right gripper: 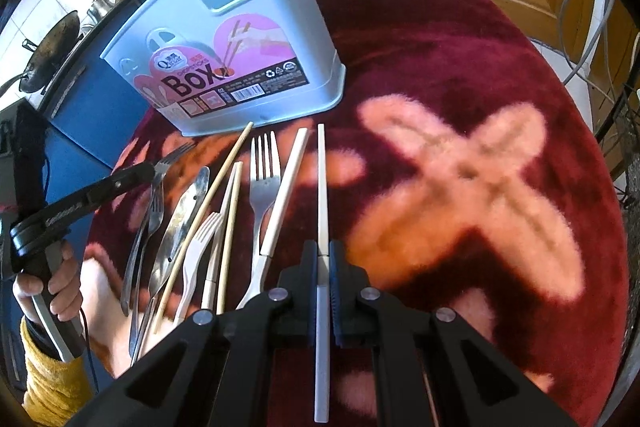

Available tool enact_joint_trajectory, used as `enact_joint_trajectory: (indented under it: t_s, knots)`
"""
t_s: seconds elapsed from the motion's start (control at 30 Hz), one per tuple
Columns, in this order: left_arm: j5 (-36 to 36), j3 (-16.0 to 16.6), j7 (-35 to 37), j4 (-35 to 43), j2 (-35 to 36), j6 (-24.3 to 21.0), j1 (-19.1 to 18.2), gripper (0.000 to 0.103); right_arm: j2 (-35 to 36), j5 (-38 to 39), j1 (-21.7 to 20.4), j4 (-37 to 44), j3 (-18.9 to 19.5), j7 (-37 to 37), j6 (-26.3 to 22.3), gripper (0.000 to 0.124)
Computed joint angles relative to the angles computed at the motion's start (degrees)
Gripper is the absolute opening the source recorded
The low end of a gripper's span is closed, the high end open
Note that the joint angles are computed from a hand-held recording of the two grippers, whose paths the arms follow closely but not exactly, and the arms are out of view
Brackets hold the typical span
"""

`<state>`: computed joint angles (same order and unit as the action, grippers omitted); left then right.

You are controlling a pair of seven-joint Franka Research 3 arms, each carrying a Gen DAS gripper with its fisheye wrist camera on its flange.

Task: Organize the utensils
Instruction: 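Grasp the steel fork with the left tool while the right tool holds the chopstick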

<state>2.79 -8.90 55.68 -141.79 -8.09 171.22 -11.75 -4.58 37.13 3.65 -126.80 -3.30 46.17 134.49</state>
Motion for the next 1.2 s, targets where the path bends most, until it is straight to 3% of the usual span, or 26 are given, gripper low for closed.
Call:
enact_joint_trajectory:
  t_s: [0.1,0.23,0.53,0.77,0.9,0.97,1.13,1.2]
  knots:
    - [-6.86,2.38,5.43,-2.42,-1.82,0.56,-4.26,0.020,-0.32,0.00,-0.08,-0.33,-0.05,-0.28,0.03,0.008]
    - [-8.24,2.07,6.85,-3.41,-2.28,0.04,-5.12,0.020,-0.46,-0.09,0.01,-0.57,0.04,-0.21,0.34,0.008]
    - [-1.91,-0.40,2.50,-1.23,-0.09,0.23,-1.78,0.020,-0.58,0.06,0.11,-0.65,-0.06,-0.10,0.07,0.008]
    - [-0.58,-0.89,1.62,-0.67,-0.39,-2.33,-1.52,0.020,-0.28,-0.15,0.00,-0.43,-0.06,-0.30,-0.25,0.008]
    - [-5.28,0.43,5.43,0.12,0.28,-5.08,-3.38,0.020,0.10,-0.86,-0.05,0.17,0.05,0.32,-0.76,0.008]
    - [-2.19,-0.86,2.77,0.40,0.65,-4.93,-1.69,0.019,0.20,-1.40,-0.01,0.37,0.19,0.67,-0.73,0.008]
    - [-3.94,-0.46,3.98,1.05,1.15,-4.18,-1.78,0.003,0.38,-2.08,0.17,0.58,0.35,1.14,-0.65,0.008]
    - [-3.62,-0.64,3.71,0.61,0.70,-3.86,-1.51,0.002,0.60,-2.00,0.15,0.89,0.30,1.11,-1.05,0.008]
